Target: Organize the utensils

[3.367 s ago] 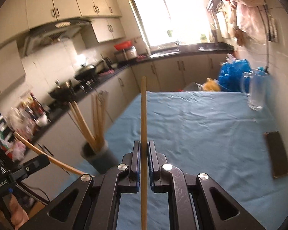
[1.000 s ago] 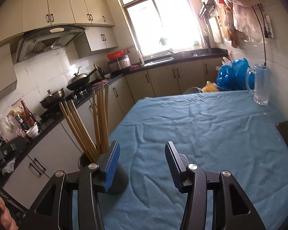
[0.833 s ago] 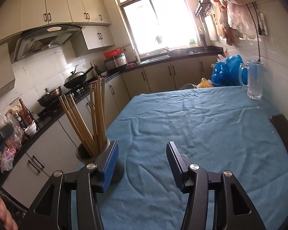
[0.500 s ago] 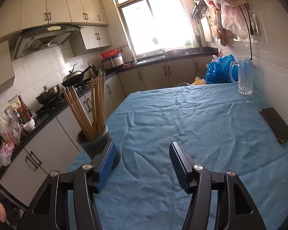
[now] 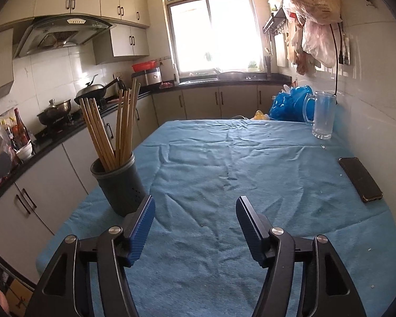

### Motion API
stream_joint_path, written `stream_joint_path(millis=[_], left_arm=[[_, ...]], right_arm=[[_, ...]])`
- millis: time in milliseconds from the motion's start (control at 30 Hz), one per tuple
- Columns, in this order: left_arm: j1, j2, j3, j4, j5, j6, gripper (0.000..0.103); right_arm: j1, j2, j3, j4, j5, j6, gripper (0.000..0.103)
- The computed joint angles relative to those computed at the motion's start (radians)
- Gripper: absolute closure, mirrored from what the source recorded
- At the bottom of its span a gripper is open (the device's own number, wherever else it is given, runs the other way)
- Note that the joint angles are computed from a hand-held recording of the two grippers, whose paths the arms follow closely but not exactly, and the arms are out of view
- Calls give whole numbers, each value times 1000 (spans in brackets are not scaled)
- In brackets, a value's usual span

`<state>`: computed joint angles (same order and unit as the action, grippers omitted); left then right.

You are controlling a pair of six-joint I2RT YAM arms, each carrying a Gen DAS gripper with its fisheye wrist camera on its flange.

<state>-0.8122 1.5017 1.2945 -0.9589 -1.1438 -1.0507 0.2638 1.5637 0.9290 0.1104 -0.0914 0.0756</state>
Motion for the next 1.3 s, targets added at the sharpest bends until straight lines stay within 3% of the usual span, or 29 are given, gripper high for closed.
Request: stream_joint_path(millis=[133,733,1300], left_arm=[[17,47,20,-30,36,-18,0],[117,36,-76,149,269,113,0],[146,40,-94,194,349,134,0]], right_arm=[[1,3,-4,3,9,-7,32],[32,63,32,-24,61,-23,30],[46,79,40,-24,79,-30,28]])
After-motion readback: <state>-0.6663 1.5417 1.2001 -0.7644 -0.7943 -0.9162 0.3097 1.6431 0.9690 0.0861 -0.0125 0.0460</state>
